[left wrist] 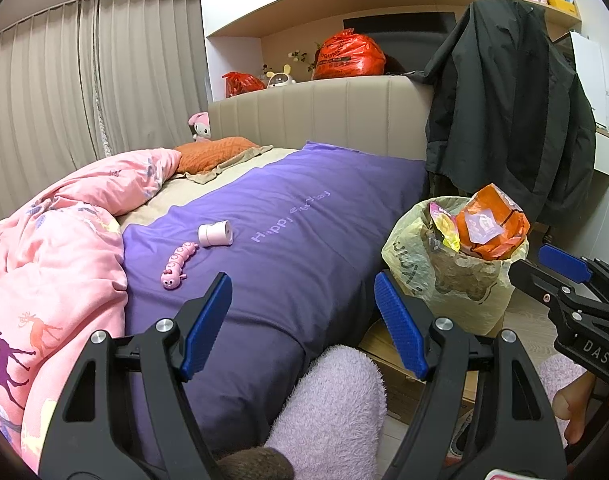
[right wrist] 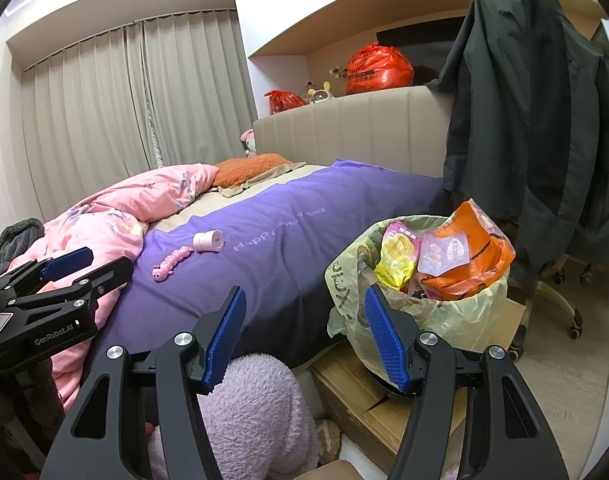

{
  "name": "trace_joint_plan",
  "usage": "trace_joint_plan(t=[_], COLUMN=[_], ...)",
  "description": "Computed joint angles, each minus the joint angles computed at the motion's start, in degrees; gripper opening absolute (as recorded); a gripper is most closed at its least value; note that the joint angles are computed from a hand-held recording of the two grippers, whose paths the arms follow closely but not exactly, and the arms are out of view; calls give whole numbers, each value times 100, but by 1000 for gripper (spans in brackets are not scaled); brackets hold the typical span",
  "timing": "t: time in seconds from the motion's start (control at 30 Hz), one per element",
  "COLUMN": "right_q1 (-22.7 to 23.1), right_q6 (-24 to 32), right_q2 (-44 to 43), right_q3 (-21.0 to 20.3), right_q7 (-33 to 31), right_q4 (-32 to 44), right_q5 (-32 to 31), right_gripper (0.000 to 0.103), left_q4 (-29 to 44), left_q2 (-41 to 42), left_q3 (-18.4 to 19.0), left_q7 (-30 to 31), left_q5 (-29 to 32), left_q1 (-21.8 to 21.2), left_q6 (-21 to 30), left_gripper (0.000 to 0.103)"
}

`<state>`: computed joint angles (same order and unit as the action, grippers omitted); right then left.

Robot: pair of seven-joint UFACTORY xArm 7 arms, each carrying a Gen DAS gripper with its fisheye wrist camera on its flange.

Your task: Collect trash

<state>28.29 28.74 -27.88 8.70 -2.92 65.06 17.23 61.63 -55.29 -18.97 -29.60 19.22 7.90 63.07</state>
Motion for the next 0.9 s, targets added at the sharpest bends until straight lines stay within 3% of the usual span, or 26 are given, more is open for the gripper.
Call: trace_joint_plan(t=[0.67, 0.8, 0.9], right_q1=[-234, -317, -300], right_q6=[111, 285, 391], right_q2=[-133, 12, 373], right_q3=[196, 316, 497], right_q7=[490, 618, 703], right_q4=[-100, 122, 597], right_q5=[-414, -619, -772], right_gripper=[58, 58, 58], left_q4=[-181, 225, 646], left_q2=[-1, 335, 501], left_q3=[195, 672, 1140], left_q7=[170, 932, 1553], left_q5=[-193, -218, -39], left_q1=[-227, -386, -197], left_q6=[-123, 246, 545], left_gripper=[70, 70, 70])
